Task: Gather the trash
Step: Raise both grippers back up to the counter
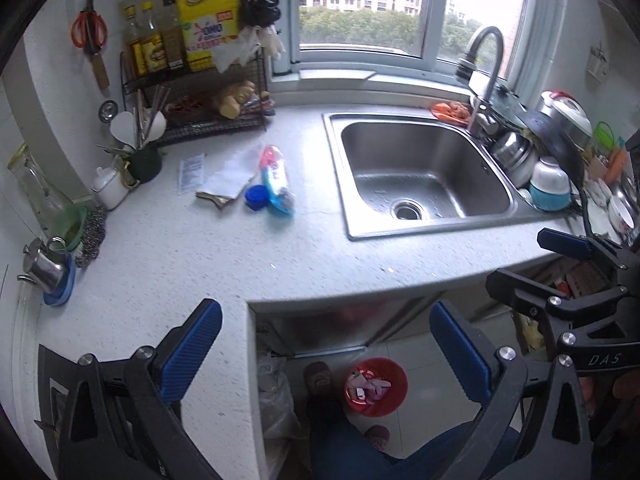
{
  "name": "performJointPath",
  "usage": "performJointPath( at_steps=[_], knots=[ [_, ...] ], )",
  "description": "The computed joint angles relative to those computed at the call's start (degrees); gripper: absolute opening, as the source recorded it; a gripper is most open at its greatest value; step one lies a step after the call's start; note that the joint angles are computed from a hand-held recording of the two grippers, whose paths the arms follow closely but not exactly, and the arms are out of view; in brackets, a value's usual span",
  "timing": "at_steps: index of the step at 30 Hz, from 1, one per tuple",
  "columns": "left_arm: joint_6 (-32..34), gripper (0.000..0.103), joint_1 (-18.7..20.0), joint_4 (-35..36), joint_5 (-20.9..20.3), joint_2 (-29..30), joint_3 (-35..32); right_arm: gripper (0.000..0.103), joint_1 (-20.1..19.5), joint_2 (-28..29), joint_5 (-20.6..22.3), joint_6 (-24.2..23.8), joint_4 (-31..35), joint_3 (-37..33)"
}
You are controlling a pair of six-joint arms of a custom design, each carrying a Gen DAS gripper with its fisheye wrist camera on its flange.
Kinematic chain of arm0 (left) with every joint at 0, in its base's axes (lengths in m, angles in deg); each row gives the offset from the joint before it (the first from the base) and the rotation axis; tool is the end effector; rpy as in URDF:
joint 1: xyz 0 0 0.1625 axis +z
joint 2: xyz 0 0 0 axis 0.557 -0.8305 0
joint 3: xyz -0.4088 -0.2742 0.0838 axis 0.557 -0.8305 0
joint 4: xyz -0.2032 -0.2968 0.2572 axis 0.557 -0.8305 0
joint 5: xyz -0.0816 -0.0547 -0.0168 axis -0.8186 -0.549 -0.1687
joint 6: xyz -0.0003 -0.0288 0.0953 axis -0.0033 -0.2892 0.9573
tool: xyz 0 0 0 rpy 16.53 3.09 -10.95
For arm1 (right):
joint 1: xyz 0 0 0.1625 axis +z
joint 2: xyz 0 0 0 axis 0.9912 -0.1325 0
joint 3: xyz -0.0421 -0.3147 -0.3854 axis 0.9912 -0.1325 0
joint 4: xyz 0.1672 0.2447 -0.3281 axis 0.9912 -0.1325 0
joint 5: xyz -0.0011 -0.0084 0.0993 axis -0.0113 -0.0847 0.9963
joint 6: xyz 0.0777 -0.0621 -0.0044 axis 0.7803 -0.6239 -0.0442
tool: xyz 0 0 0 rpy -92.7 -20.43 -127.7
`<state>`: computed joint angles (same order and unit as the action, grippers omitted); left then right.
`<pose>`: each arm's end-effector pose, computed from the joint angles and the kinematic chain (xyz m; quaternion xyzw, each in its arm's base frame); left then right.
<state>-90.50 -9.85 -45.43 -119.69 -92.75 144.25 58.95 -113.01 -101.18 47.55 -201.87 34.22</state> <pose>-0.2628 -0.3420 0.4558 0.2043 0.8885 -0.2564 0.3213 0.5158 -0.3278 0.2187 0.2112 -0.9074 0.2549 0.2591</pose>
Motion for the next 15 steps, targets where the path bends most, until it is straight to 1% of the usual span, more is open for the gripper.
performJointPath(
  at_steps=[2,4,8,15],
  knots=[
    [1.91,0.103,2.14,-1.51,1.04,0.85,-0.87,0.103,-0.79,1.35,0.78,-2.18,-0.49,-1.62],
    [5.17,0.103,5.27,-4.24,1.86,1.84,-1.95,0.103,-2.01,3.45,1.67,-4.72,-0.93,-4.02],
    [10.23,0.103,10.92,-9.37,2.35,4.28,-4.53,0.103,-4.04,7.47,3.02,-8.61,-0.50,-9.14],
    [19.94,0.103,20.74,-15.01,4.83,9.71,-11.46,0.103,-7.05,16.19,5.95,-14.72,2.39,-21.38]
  ],
)
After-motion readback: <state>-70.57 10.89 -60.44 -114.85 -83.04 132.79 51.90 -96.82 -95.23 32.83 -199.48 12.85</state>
